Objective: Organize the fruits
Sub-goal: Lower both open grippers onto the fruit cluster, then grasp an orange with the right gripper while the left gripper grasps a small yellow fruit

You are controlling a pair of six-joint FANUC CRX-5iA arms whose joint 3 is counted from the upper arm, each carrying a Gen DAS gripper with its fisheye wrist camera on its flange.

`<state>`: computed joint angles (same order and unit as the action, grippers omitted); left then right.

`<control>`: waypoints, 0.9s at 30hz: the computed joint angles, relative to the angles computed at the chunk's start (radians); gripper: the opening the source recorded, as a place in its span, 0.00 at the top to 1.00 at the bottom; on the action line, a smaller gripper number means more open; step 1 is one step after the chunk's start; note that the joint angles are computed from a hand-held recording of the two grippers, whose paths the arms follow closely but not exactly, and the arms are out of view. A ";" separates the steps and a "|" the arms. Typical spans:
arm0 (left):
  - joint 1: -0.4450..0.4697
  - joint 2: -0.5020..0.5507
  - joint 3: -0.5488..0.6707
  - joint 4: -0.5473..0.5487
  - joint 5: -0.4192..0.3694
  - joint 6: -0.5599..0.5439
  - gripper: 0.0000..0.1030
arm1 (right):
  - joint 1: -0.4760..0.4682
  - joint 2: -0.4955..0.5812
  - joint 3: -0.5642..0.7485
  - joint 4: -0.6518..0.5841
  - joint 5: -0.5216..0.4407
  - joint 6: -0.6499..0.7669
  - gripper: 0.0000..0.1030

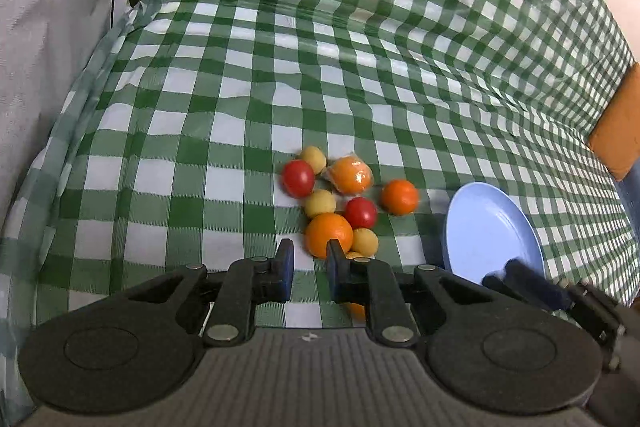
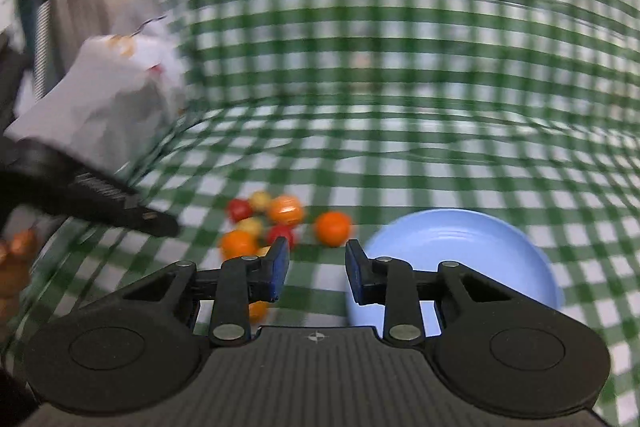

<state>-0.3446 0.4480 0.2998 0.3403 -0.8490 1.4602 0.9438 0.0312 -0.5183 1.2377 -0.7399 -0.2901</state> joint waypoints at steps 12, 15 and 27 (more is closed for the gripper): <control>-0.006 0.090 0.092 0.019 -0.005 0.055 0.74 | -0.042 0.106 0.054 -0.042 0.122 0.095 0.54; -0.009 0.132 0.142 0.011 -0.025 0.079 0.70 | -0.045 0.127 0.074 -0.085 0.144 0.146 0.52; -0.041 0.262 0.339 -0.098 -0.129 0.169 0.60 | -0.048 0.213 0.176 -0.258 0.136 0.338 0.52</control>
<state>-0.3859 0.7104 0.6387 0.2424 -0.9779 1.6293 0.8954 0.2444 -0.3426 0.9801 -0.6036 0.0480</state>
